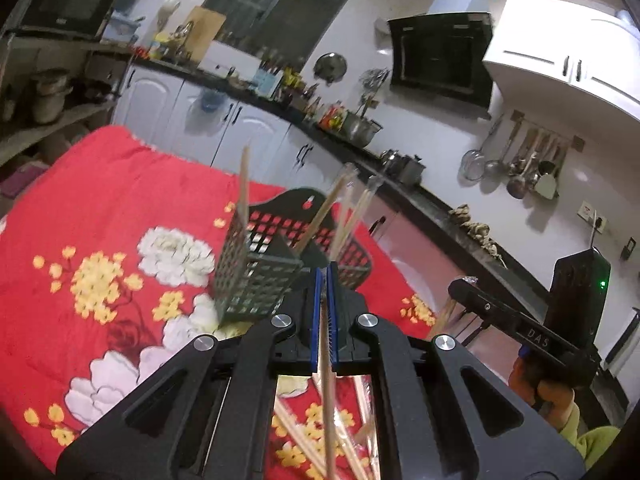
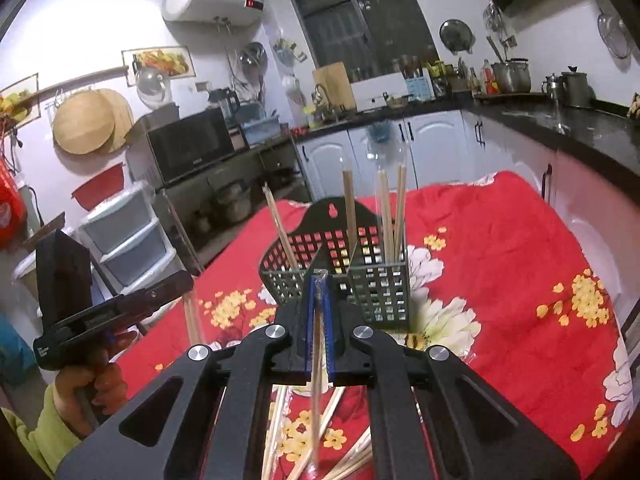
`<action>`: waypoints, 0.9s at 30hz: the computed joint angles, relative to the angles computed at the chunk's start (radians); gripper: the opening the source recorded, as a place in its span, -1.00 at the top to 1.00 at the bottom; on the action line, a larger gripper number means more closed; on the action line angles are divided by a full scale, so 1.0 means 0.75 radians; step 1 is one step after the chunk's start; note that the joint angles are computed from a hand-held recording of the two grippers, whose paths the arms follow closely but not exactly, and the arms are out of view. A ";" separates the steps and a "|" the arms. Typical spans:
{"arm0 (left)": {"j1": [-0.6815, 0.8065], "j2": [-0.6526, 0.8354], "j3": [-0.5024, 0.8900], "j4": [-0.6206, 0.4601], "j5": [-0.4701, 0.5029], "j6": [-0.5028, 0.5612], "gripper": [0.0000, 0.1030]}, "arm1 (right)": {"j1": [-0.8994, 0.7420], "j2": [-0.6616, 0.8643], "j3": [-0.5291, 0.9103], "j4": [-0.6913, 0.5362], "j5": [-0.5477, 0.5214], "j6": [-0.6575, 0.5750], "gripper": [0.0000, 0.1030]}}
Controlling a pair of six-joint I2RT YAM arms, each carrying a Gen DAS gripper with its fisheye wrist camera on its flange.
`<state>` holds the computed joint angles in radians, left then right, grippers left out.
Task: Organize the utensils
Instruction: 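Lift both held chopsticks upright and carry them above the green basket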
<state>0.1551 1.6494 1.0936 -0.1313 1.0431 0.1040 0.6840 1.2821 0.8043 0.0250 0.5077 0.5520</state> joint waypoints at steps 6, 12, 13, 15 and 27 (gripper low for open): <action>-0.038 -0.056 0.006 0.022 0.011 -0.025 0.98 | 0.014 -0.058 -0.022 0.004 0.075 -0.011 0.91; -0.081 -0.098 0.020 0.025 0.007 -0.022 0.98 | 0.016 -0.125 -0.052 -0.004 0.125 -0.013 0.91; -0.094 -0.105 0.026 0.030 0.004 -0.027 0.98 | 0.015 -0.131 -0.054 -0.004 0.129 -0.012 0.91; -0.109 -0.112 0.035 0.036 0.001 -0.035 0.98 | 0.007 -0.154 -0.067 0.001 0.132 -0.011 0.91; -0.232 -0.115 0.121 0.128 -0.068 -0.133 0.98 | 0.001 -0.203 -0.056 0.028 0.175 -0.072 0.91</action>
